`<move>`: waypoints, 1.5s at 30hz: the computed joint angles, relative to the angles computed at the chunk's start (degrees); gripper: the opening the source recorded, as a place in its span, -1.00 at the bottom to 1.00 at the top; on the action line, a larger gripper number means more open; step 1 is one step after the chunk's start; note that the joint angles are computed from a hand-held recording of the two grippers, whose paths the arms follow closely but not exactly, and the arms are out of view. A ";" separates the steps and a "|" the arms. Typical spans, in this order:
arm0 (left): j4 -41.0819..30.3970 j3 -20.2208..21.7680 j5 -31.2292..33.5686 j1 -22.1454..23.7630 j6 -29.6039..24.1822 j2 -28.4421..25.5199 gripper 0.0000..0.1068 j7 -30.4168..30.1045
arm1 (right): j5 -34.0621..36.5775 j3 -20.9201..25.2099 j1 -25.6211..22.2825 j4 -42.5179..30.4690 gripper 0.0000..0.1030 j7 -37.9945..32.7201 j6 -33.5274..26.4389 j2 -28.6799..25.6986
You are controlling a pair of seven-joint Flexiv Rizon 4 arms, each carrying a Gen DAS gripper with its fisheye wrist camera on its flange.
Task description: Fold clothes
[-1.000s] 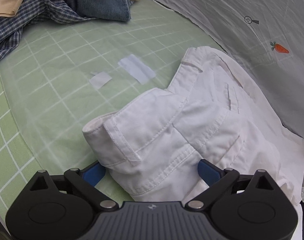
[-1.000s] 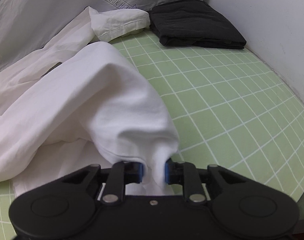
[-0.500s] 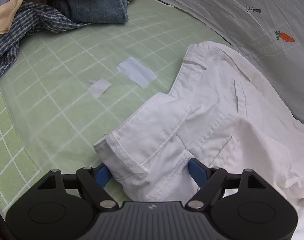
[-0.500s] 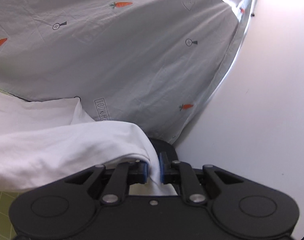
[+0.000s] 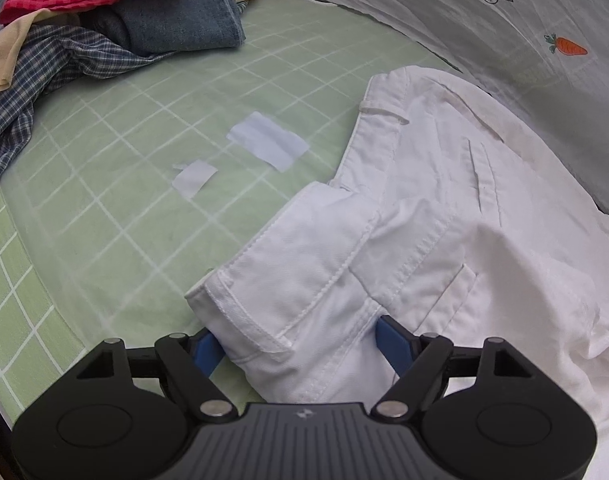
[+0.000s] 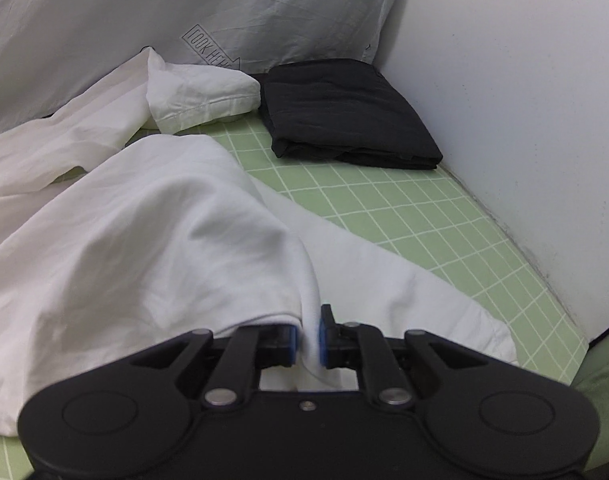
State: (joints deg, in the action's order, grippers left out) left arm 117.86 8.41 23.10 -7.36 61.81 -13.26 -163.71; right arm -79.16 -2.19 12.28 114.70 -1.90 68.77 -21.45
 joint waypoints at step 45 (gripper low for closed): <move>16.30 -1.65 7.29 16.54 1.18 16.27 -0.43 8.59 | 10.13 5.26 9.98 4.53 -0.77 -0.35 -1.81 1.57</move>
